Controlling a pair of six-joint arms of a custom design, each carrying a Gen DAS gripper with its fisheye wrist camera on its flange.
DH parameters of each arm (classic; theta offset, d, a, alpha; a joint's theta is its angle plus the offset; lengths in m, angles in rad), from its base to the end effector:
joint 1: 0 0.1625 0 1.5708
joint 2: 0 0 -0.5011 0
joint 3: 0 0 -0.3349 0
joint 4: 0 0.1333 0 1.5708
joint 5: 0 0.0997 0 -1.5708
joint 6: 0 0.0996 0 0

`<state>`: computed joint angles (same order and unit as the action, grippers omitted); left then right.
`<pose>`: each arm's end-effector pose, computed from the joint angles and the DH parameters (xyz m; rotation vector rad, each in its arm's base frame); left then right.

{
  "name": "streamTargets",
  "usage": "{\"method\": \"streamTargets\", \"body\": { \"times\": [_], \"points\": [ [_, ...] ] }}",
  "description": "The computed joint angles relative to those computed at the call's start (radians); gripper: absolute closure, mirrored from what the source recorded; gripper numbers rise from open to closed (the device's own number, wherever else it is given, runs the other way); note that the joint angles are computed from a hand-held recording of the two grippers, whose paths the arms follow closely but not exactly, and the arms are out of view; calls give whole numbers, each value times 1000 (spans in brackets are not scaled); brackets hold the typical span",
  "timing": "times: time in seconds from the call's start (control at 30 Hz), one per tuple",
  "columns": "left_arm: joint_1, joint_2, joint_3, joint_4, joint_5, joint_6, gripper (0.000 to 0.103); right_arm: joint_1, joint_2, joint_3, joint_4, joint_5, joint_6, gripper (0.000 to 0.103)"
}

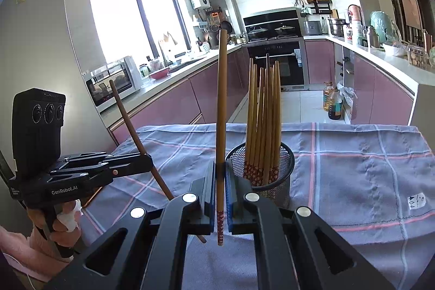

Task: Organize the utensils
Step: 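Carry the left tool's chopstick above the mesh cup while the right tool carries its own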

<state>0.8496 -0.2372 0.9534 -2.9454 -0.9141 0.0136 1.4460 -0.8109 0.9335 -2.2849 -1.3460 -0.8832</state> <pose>-0.4266 -0.7792 0.0590 0.6342 2.4678 -1.1098 0.0529 -0.8275 0.4598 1.1670 -2.6589 0.9324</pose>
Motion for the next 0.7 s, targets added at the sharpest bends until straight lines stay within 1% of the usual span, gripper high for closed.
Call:
{"method": "streamTargets", "body": {
  "times": [0.7],
  "points": [
    [-2, 13, -62, 15, -35, 32, 96, 5, 4, -43, -14, 23, -10, 98]
  ]
}}
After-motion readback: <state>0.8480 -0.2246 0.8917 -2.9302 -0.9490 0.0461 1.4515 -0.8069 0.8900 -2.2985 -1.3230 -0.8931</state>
